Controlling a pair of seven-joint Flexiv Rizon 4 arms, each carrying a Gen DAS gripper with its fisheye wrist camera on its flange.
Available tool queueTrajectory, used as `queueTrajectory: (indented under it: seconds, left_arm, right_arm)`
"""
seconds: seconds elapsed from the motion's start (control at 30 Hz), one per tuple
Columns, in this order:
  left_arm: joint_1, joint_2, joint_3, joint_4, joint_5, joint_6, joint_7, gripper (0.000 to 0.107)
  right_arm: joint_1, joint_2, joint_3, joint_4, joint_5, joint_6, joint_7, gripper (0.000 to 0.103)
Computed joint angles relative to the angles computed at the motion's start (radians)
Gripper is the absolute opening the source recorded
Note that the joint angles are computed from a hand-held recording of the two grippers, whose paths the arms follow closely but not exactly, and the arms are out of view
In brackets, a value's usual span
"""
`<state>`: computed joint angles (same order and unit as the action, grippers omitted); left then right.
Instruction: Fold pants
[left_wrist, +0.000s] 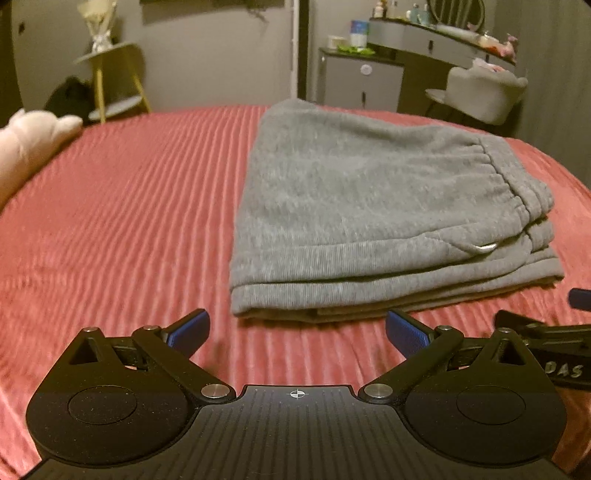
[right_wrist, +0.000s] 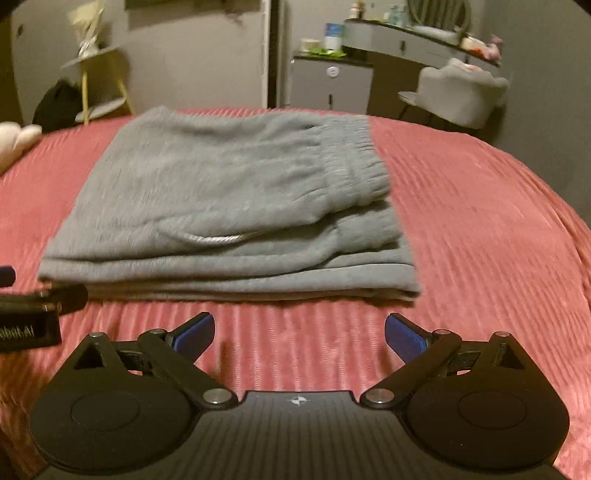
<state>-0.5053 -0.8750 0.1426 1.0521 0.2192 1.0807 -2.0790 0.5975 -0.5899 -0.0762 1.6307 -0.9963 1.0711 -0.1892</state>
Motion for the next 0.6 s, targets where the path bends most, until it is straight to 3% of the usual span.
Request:
queueTrajectory:
  seconds: [0.6]
  left_arm:
    - [-0.006, -0.018, 0.005, -0.039, 0.025, -0.046, 0.006, 0.103]
  right_arm:
    - [-0.010, -0.022, -0.032, -0.008, -0.052, 0.057, 0.073, 0.099]
